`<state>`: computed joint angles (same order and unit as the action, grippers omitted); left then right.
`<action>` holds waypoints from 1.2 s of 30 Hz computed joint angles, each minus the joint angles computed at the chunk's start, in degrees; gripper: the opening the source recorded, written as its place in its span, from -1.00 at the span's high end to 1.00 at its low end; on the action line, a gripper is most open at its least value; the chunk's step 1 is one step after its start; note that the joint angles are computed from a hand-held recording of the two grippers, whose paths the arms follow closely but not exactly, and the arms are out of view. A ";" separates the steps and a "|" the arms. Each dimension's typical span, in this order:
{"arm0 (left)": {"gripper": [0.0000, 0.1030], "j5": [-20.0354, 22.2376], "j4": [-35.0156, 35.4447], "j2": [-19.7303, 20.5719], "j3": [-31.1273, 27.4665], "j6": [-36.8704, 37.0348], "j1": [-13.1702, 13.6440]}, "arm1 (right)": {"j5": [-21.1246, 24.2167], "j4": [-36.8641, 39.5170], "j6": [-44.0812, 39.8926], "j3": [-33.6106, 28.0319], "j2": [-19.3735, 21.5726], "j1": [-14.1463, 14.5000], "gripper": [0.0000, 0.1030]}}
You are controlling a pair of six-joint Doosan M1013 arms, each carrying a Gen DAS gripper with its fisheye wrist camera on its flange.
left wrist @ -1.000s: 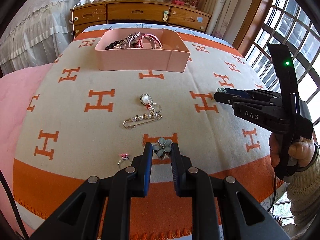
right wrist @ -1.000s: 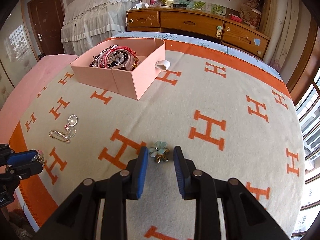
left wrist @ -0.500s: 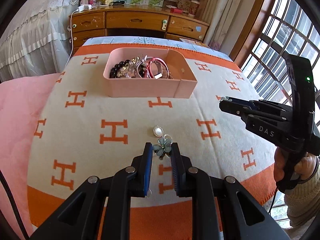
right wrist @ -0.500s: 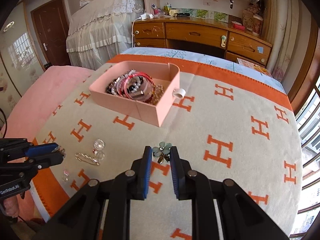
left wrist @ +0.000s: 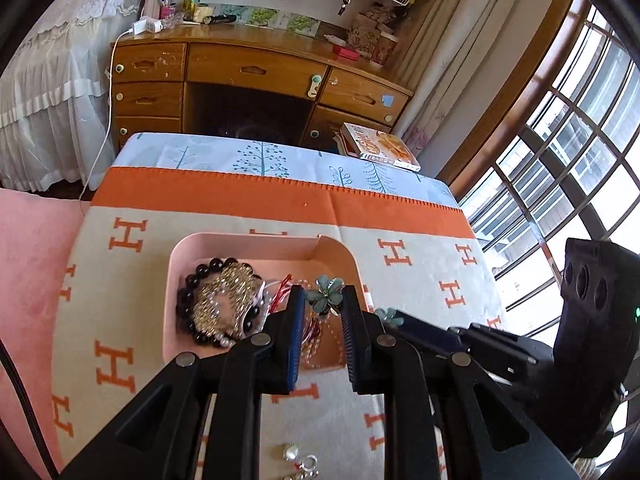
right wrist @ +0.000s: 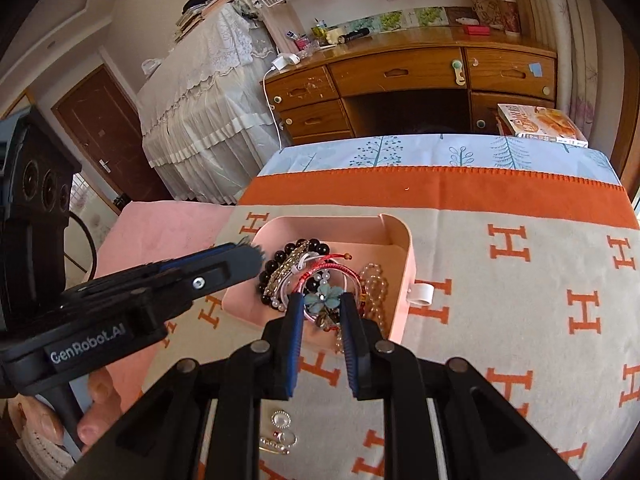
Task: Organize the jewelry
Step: 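Open both tools to drop the flower brooches into the box, then withdraw both tools and move the right tool to the pearl bar pin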
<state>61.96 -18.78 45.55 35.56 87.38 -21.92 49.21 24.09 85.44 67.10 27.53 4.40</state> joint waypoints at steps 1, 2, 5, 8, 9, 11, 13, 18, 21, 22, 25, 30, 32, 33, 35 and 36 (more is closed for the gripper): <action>0.69 1.88 -0.08 1.90 -3.08 -0.67 -0.09 | 0.51 -1.06 0.92 -0.65 0.54 0.13 0.63; 0.69 3.75 0.05 3.81 -6.09 -1.36 -0.24 | 1.29 -1.78 1.65 -1.28 1.12 0.22 0.63; 0.69 9.19 1.10 8.96 -14.38 -3.44 -0.72 | 3.25 -3.15 3.40 -2.25 2.25 0.32 0.63; 0.59 14.21 1.68 13.21 -21.44 -5.05 -1.12 | 4.52 -4.46 5.13 -2.81 2.91 0.22 0.63; 0.38 15.02 1.73 13.88 -22.49 -5.29 -1.20 | 4.99 -4.37 5.38 -2.93 3.07 0.10 0.62; -0.02 13.42 1.96 12.67 -19.80 -4.92 -1.29 | 5.14 -3.40 5.36 -2.72 3.12 -0.23 0.62; -0.19 9.41 2.77 9.95 -14.54 -3.99 -1.42 | 4.72 -2.75 5.16 -2.08 2.81 -0.48 0.61; -0.25 3.33 4.19 4.48 -5.34 -2.19 -1.30 | 2.47 -2.39 5.71 0.47 1.22 -0.78 0.61; -0.40 -2.19 7.25 -0.05 2.21 -2.98 -1.46 | -0.15 -3.67 6.14 3.19 -0.75 -0.51 0.61; -0.41 -4.13 8.06 -1.63 4.81 -3.27 -1.48 | -1.09 -4.52 6.42 4.16 -1.48 -0.30 0.61; -0.43 -8.78 9.47 -5.70 11.45 -4.59 -1.50 | -3.14 -6.14 7.08 6.75 -3.49 0.18 0.61; -0.45 -14.86 10.78 -11.10 20.01 -6.25 -1.57 | -3.98 -7.22 7.86 9.33 -5.85 0.82 0.61; -0.46 -16.42 12.10 -12.77 22.51 -7.33 -1.70 | -4.55 -8.76 8.43 10.22 -6.92 1.38 0.61; -0.46 -17.09 12.38 -13.47 23.59 -7.57 -1.72 | -4.95 -9.58 8.87 10.61 -7.43 1.68 0.61; -0.46 -18.39 13.01 -15.03 25.85 -8.09 -1.76 | -6.07 -10.99 9.66 11.77 -8.72 2.27 0.61; -0.46 -19.07 13.75 -15.80 26.96 -8.53 -1.83 | -6.68 -11.38 9.92 12.38 -9.38 2.52 0.61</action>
